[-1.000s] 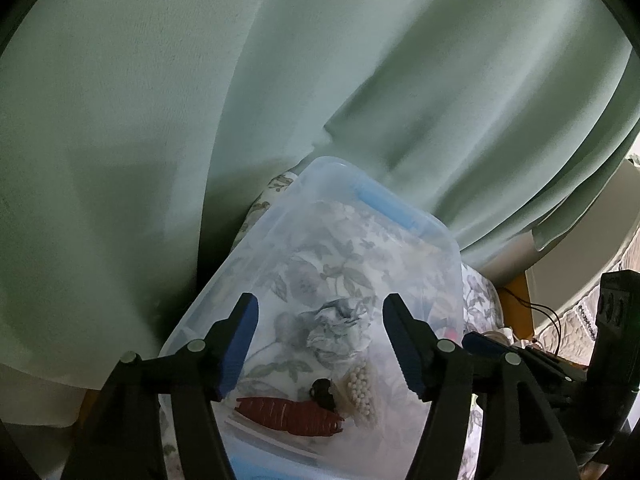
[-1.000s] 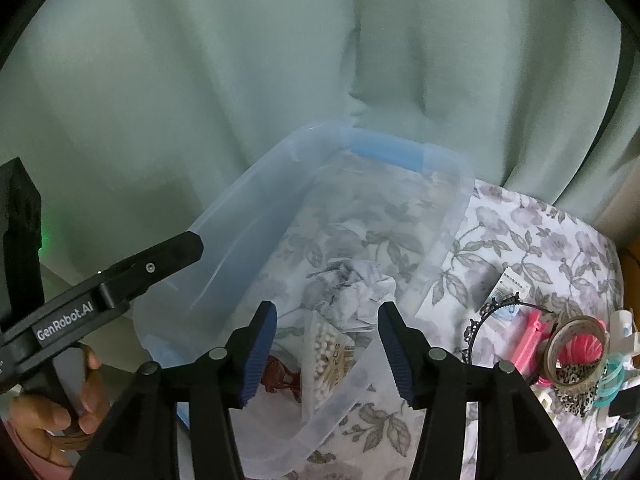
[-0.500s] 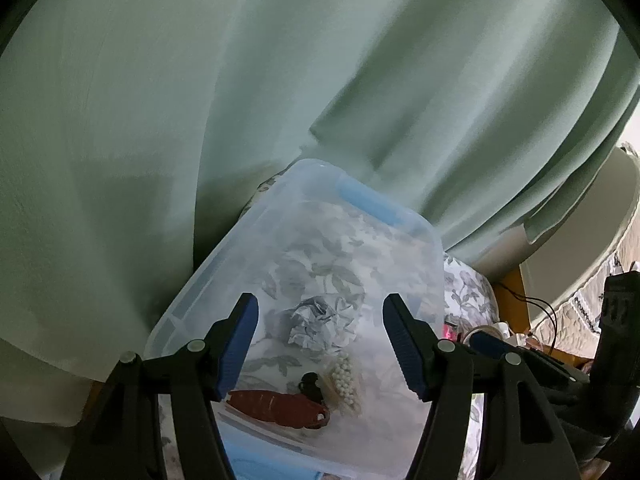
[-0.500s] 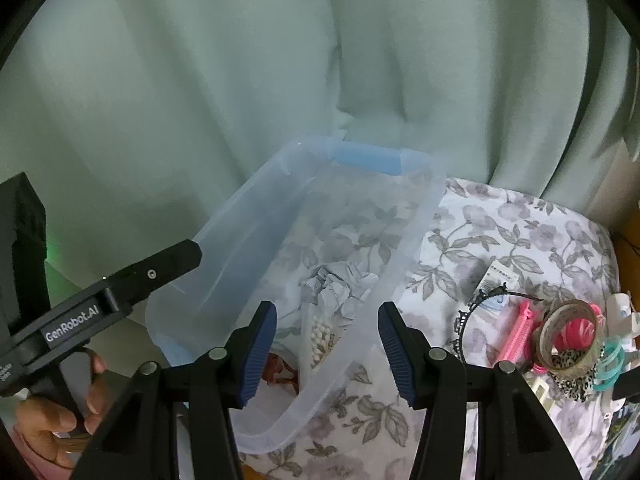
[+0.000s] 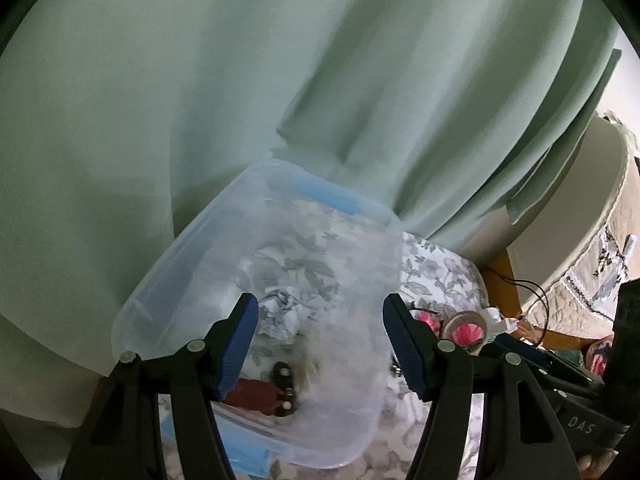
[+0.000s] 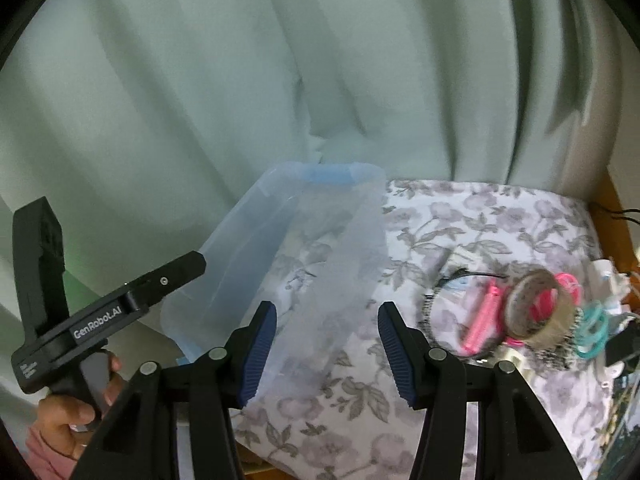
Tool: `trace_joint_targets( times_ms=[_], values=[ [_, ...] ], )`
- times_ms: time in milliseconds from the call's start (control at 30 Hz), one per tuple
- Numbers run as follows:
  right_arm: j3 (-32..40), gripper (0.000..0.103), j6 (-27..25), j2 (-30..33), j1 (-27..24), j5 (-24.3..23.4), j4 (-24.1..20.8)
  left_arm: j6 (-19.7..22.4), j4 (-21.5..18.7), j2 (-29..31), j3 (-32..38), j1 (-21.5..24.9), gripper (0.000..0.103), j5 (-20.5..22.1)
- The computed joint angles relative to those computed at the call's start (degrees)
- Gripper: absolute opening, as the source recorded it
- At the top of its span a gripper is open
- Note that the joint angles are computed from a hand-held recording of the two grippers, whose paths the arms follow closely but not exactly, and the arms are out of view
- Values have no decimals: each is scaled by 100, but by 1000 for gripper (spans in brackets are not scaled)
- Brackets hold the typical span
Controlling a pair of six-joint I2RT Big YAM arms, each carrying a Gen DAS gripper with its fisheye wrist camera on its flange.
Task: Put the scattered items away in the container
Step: 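Move both tools away from the container back over the remaining items, then lower the right tool onto the brown tape roll while the left tool approaches the black headband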
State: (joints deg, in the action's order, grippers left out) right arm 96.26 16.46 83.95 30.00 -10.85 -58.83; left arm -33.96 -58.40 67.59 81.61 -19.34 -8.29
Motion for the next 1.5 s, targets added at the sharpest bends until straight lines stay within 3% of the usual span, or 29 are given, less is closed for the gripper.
trace_joint_targets(
  times_ms=[233, 433, 533, 667, 900, 1100, 1300, 1500],
  values=[
    [-501, 57, 43, -382, -466, -118, 43, -76, -239, 346, 597, -577, 66, -378],
    [-377, 57, 108, -388, -891, -739, -371, -44, -378, 771, 989, -771, 66, -471],
    [-171, 57, -3, -314, -984, -477, -678, -119, -572, 1052, 1280, -832, 66, -494],
    [-132, 57, -290, -227, -1058, -1, -756, -221, -993, 1417, 1799, -984, 66, -616],
    [-366, 57, -258, 17, -1295, -173, -937, -356, -2201, 2201, 3295, -1315, 66, -867],
    [-547, 57, -309, 132, -1341, -150, -923, -55, -2065, 2409, 3894, -1425, 68, -504],
    [-548, 57, -375, 283, -1369, -191, -907, -71, -2168, 2709, 4169, -1360, 69, -27],
    [-548, 57, -374, 355, -1459, -180, -841, -46, -2156, 2813, 4131, -1371, 69, -35]
  ],
)
